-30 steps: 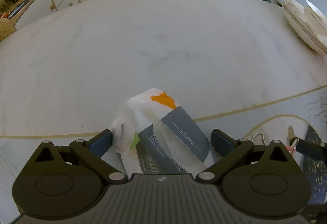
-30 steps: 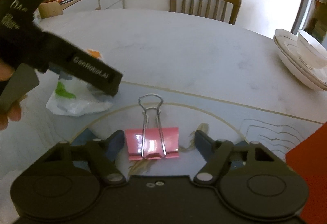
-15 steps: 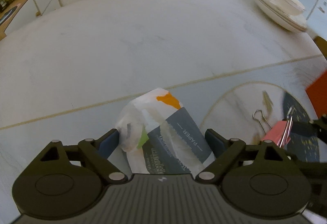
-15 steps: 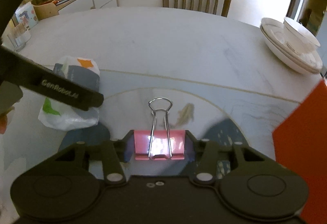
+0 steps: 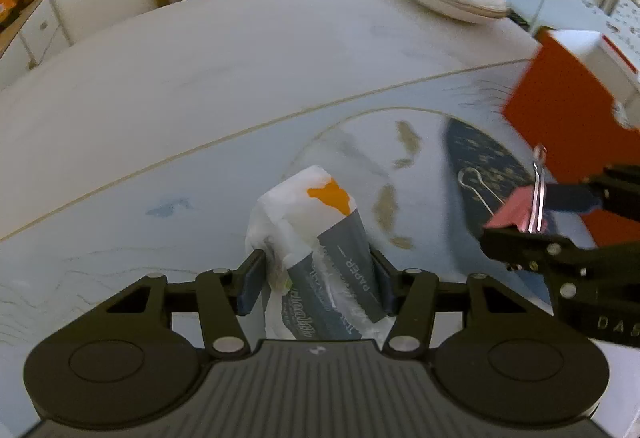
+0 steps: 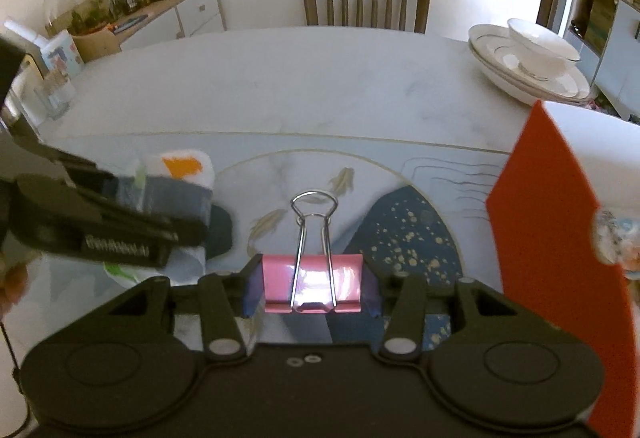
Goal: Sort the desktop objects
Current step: 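Carry the paper packet and pink binder clip over the red box with both tools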
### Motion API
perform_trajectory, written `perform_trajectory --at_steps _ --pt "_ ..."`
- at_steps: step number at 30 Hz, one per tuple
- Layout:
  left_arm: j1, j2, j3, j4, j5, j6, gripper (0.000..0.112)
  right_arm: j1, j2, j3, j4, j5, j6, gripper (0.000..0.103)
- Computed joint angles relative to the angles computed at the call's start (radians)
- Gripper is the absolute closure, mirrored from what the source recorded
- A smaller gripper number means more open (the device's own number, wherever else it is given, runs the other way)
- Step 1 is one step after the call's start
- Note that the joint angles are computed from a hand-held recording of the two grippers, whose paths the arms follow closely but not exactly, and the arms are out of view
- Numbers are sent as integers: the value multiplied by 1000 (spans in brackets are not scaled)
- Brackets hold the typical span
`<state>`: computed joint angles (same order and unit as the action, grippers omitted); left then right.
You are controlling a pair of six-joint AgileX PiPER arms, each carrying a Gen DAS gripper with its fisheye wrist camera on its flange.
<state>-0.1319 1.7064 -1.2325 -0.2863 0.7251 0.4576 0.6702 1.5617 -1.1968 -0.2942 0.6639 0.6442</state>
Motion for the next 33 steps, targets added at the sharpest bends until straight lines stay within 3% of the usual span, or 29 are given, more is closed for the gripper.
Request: perform_trajectory --at_steps 8,18,27,33 --pt "-36 -125 50 -52 59 56 61 12 -135 66 -22 46 41 55" --pt "-126 -211 21 -34 136 -12 61 -27 -315 114 -20 128 42 55" --pt "-268 -212 -52 15 148 -151 61 -138 -439 148 43 172 -91 55" --pt "-374 -175 -123 67 139 -258 60 -280 -517 181 140 180 -244 55"
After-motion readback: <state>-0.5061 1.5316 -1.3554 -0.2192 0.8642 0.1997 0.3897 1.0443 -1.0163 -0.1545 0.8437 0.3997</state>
